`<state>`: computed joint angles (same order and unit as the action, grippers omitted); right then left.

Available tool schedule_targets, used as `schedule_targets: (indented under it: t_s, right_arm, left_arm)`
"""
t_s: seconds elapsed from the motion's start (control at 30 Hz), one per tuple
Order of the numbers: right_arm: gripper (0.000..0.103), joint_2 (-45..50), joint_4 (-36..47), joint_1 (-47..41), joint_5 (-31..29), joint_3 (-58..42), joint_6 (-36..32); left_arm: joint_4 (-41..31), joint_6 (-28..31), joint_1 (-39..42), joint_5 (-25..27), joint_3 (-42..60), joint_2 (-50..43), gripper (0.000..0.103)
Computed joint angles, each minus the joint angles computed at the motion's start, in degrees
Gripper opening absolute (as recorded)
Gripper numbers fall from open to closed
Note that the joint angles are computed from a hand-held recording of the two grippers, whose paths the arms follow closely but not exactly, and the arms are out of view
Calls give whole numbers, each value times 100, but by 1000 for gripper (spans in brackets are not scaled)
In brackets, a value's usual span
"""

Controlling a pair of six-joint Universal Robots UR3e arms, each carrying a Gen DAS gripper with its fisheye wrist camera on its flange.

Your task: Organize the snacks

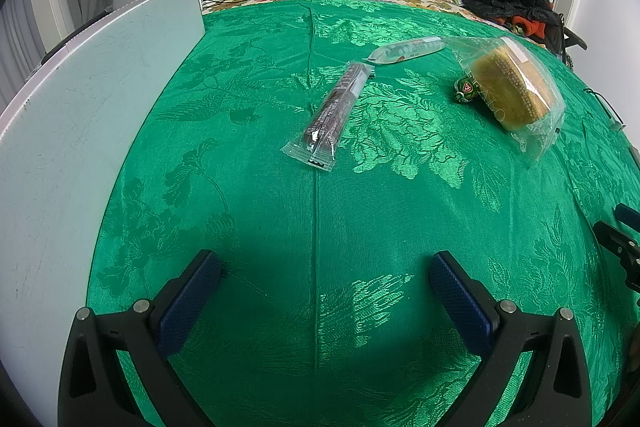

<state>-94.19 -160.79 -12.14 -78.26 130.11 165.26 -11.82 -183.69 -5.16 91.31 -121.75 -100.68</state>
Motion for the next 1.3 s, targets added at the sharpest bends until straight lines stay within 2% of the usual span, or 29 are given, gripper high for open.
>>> schedule_targets:
  t_s: [0.1,0.2,0.27,0.37,0.47,0.53,0.6,0.63,0.7,0.73,0.77,0.8,0.9,1.13,1.17,1.2,1.27,1.3]
  right_arm:
    - [86,4,-5,1,1,1,1]
    - [86,2,-3,-2,5,1,-1]
    - [86,5,-6,-4,7,0,-3]
    - [86,7,-6,-4,7,0,-3]
    - [86,7,-5,-10,12,-1,-7]
    - [86,6,-6,-7,10,1,-4]
    - [86,5,-2,-15,18,-1,-9]
    - [86,3,-4,-10,15,2,-5]
    - [86,4,-6,-8,14,2,-4]
    - [86,4,-6,-8,14,2,-4]
    - [86,3,-5,-13,20,3,-5]
    - [86,3,-5,-13,20,3,-5]
    - [86,9,-8,-3,14,-1,4]
    - [86,16,-11,-7,12,-5,-3]
    - [86,13,-12,-3,12,-2,3]
    - [86,18,-14,-1,6,-4,2]
    - [86,18,-20,15,-7,-3,11]
    - [86,24,-25,29,-21,-6,19]
  left_arm:
    - [-31,37,12,-23,29,-24,103]
    - [-749,592,184,-380,229,156,103]
    - [-1522,836,373,-640,682,206,101]
    - [-1733,759,446,-592,1290,50,101]
    - [-2279,651,377,-483,2471,-584,99]
    - [-2619,692,203,-191,3205,-1097,90]
    - [-3064,756,25,84,4007,-1654,73]
    - [-3274,749,-20,137,4332,-1884,69]
    - [-3523,679,-65,129,4739,-2189,49]
    - [-3450,649,-30,9,4715,-2205,44]
    - [-3346,611,7,-82,4643,-2180,23]
    - [-3243,574,46,-150,4473,-2098,19]
    - [-2828,518,59,-181,3743,-1668,19]
    - [-1919,474,392,-580,983,300,20]
    - [-1732,455,440,-585,684,490,29]
    - [-1587,441,471,-558,505,575,56]
    - [-1113,302,486,-308,186,580,89]
    - [-863,260,509,-259,52,559,89]
